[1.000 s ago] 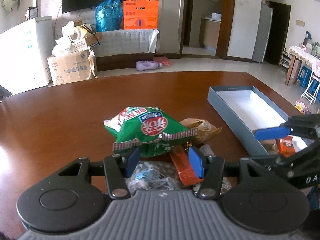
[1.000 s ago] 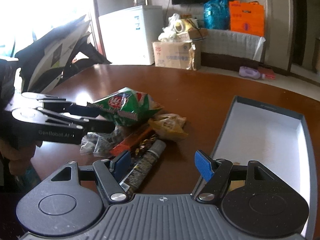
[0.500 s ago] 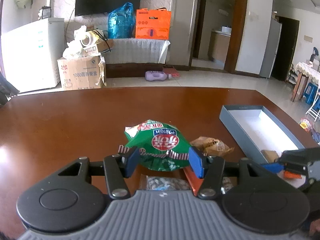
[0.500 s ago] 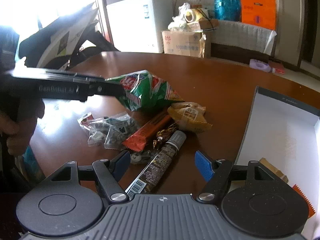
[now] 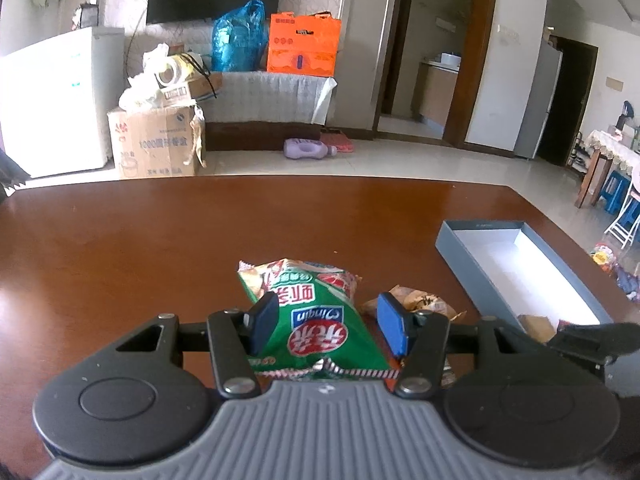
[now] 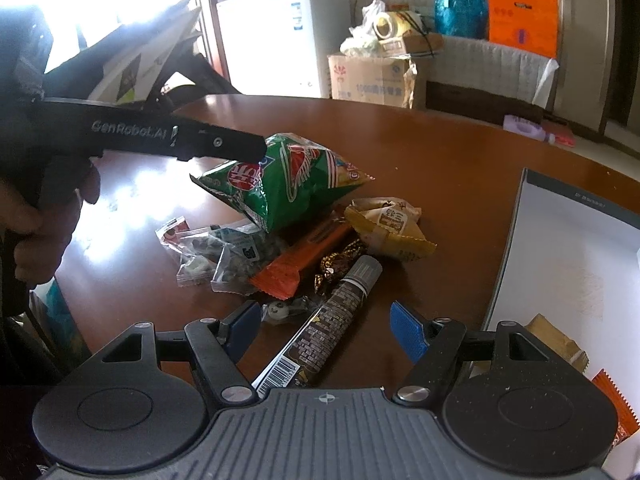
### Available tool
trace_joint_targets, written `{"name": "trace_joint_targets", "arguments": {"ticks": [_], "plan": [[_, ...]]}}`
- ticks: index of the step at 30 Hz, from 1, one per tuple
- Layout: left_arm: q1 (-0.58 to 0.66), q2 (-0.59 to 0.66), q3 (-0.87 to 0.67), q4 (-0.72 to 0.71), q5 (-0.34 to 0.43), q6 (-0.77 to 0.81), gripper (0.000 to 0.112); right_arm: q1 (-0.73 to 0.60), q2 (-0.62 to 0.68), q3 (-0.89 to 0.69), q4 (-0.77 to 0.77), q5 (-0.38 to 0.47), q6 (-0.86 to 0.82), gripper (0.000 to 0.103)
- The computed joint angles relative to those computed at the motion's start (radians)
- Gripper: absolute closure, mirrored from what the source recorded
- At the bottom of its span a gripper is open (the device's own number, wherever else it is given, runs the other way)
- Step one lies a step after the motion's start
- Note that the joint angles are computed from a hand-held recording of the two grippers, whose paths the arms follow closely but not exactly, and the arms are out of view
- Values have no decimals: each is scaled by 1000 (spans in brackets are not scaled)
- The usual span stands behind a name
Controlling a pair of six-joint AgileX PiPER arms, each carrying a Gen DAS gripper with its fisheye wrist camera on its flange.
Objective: Organize snacks
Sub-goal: 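Grasp the green chip bag with the left tool while the right tool grasps the black tube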
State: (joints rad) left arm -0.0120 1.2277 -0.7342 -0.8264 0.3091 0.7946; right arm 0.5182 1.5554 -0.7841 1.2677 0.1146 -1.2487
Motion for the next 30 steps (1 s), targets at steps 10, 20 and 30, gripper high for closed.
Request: {"name": "trace_joint_targets", "arguments": {"ticks": [10,20,30], "plan": [[-48,152,-157,303,-13,-295,36,-16,11,-11,24,12,-27,31],[-102,256,-218,537,-17,-512,36,-5,43,-25,-87,1,88,36],[-149,313,-240,727,-41,-682,36,7,57,-34,-279,-24,308,51]]}}
